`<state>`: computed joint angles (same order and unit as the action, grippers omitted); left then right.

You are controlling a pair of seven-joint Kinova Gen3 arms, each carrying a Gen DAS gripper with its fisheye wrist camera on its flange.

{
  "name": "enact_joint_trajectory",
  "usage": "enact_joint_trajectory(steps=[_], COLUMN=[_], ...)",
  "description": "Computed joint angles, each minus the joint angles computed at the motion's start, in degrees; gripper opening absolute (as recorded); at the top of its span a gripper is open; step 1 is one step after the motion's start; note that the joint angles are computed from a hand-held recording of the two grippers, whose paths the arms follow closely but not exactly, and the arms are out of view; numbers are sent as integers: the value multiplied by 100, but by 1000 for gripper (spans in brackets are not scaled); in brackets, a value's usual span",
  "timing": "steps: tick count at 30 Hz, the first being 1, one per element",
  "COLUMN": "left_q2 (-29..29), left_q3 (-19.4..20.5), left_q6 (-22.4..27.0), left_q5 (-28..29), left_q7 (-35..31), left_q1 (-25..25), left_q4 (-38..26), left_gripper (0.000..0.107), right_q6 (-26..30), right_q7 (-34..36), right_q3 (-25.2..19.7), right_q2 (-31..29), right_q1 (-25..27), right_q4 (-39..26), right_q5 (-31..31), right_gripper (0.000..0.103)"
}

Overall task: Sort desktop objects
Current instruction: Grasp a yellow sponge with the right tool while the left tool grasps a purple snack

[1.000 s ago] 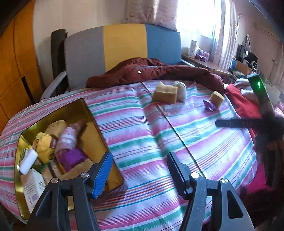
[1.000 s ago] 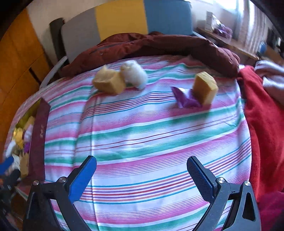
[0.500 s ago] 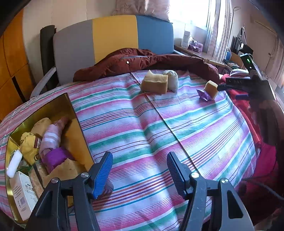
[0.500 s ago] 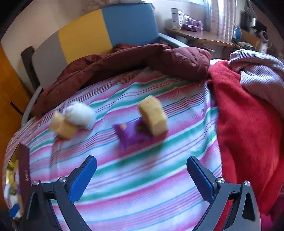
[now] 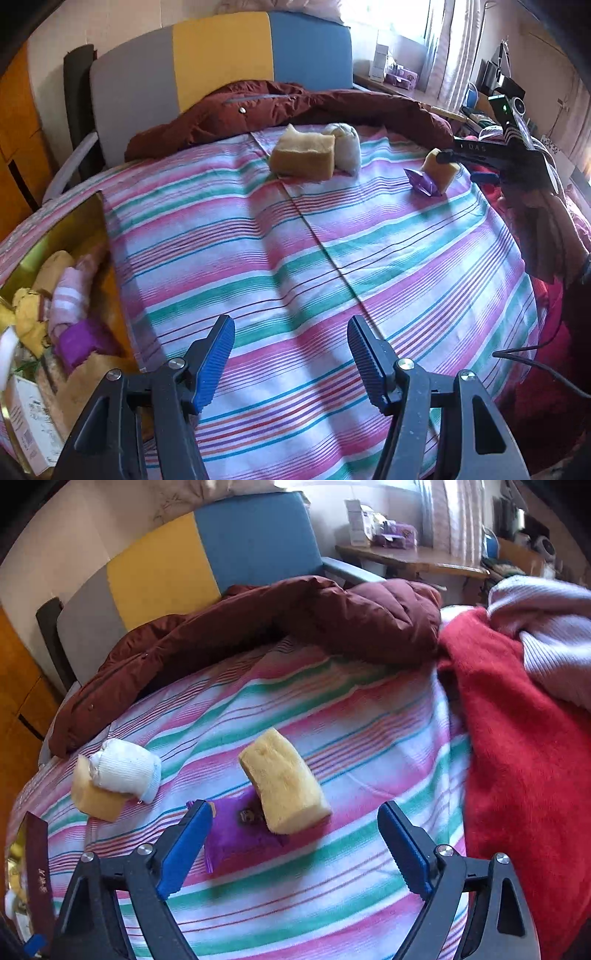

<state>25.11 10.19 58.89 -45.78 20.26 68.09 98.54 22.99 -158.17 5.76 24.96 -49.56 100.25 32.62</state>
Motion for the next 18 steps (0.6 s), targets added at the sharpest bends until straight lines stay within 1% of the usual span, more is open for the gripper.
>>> enact_joint_trajectory(steps=[2, 4, 6, 7, 8, 10, 12, 14, 17, 18], left_q2=[82, 149, 215, 239, 270, 298, 320, 406, 483, 513], left_q3=[3, -24, -78, -112, -148, -202, -290, -338, -416, -445], left_q6=[-66, -134, -251, -296, -333, -555, -751, -840, -1129, -1198], left_q5=[9, 11, -10, -10, -20, -24, -50, -18, 106, 152], left_q7=[-145, -322, -495, -563, -640, -815, -899, -1112, -1397, -1500], left_q1=[-79, -129, -187, -206, -223, -310, -346, -406, -536, -563], left_q4=[-103, -210, -326, -368, -423, -472, -513, -642, -747, -796], left_gripper=[64, 64, 64, 64, 64, 64, 64, 64, 64, 64], right_q6=[-201, -157, -224, -242, -270, -335, -299, -284, -213, -185], right_q7=[40, 51, 229, 386, 518, 826, 959, 1149, 1354, 1396], right_q3=[18, 120, 12, -98, -162, -332, -271, -339, -350, -337], right_q2=[18, 109, 176, 218, 228, 242, 261, 269, 251, 235], right_q1=[24, -82, 60, 191, 281, 509, 481, 580, 605, 591], right_q4=[19, -56, -86, -124, -131, -143, -158, -178, -218, -227], right_q5=[49, 133, 5, -119, -230, -539, -684, -891, -1099, -1137], right_gripper=[92, 92, 91, 85, 75, 67, 61, 48, 41, 41])
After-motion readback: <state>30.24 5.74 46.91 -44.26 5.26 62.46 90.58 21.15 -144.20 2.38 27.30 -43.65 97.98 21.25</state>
